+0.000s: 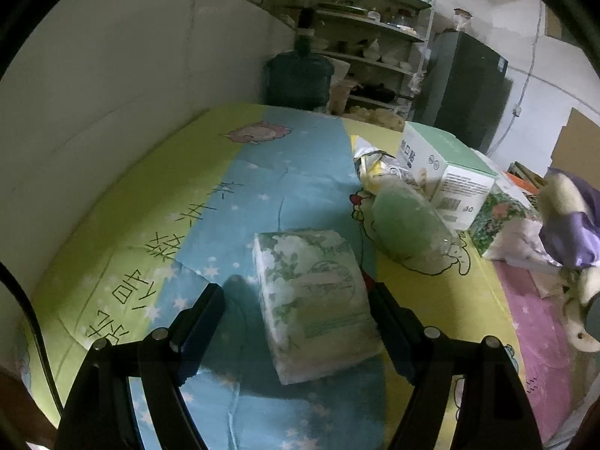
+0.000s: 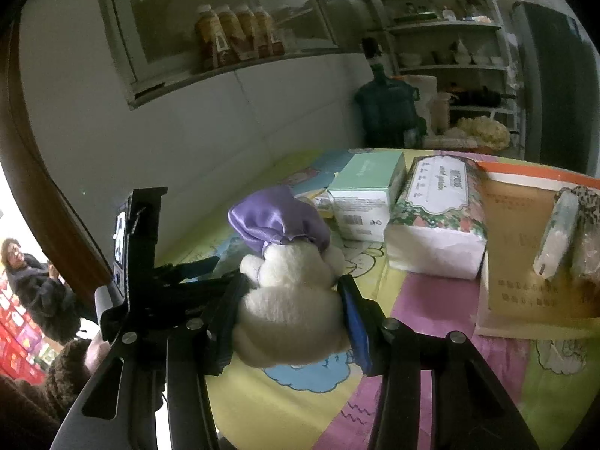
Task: Organize soft objects
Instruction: 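Grasp and lift the plush bear with the right tool while the left tool grasps the floral pack, then carry the plush bear with the right tool while the left tool carries the floral pack to the box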
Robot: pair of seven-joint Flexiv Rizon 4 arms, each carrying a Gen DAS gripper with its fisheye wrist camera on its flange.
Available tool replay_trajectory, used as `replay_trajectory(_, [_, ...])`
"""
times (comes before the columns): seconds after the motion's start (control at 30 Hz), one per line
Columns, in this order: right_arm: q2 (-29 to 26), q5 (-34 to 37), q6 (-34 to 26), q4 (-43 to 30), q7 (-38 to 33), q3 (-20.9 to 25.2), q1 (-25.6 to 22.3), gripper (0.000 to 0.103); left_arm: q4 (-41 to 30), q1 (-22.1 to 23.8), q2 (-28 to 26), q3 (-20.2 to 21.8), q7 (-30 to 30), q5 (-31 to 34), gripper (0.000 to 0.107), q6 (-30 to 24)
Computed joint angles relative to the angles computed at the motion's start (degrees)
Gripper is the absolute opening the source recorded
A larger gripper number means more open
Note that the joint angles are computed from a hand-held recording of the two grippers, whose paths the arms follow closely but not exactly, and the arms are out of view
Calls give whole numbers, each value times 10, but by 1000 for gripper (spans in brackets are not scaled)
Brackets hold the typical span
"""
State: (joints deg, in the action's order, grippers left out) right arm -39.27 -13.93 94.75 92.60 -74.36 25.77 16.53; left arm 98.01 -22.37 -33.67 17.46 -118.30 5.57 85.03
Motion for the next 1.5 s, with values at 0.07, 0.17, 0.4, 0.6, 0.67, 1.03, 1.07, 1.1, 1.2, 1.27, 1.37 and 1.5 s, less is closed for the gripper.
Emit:
replay_trajectory(0.07, [1,2,3,4,0,0,-1,51,-2,-11,-1,11,-11,3,78,-4])
replay_trajectory(0.17, [0,2,6,7,-1,7,-9,51,0,-12,0,12,-18,8,67,2])
replay_trajectory(0.4, [0,1,13,13,5,8,-14,51,16,-8,7,3,-3,3,48,31])
replay_trajectory(0.6, [8,-3,21,21,16,-7,-7,51,29,-16,17,7,14,-10,46,47])
replay_trajectory(0.67, [10,-5,22,21,20,-11,-4,51,35,-24,23,13,19,-12,46,53])
replay_trajectory(1.03, [30,-15,45,39,47,-51,18,51,44,-66,46,43,49,-22,46,89])
replay_trajectory(1.07, [31,-16,48,40,50,-56,21,51,43,-68,46,43,55,-25,46,92])
replay_trajectory(1.1, [34,-16,51,44,53,-61,23,51,42,-69,48,40,61,-28,46,96])
replay_trajectory(1.2, [41,-19,58,51,63,-74,29,51,43,-69,52,30,83,-40,46,108])
replay_trajectory(1.27, [45,-20,64,56,68,-83,33,51,40,-68,51,22,99,-51,46,113])
replay_trajectory(1.37, [54,-20,74,66,78,-103,43,51,33,-68,49,9,122,-67,46,121])
replay_trajectory(1.5, [69,-13,92,84,91,-135,59,51,18,-57,43,-24,158,-89,46,130])
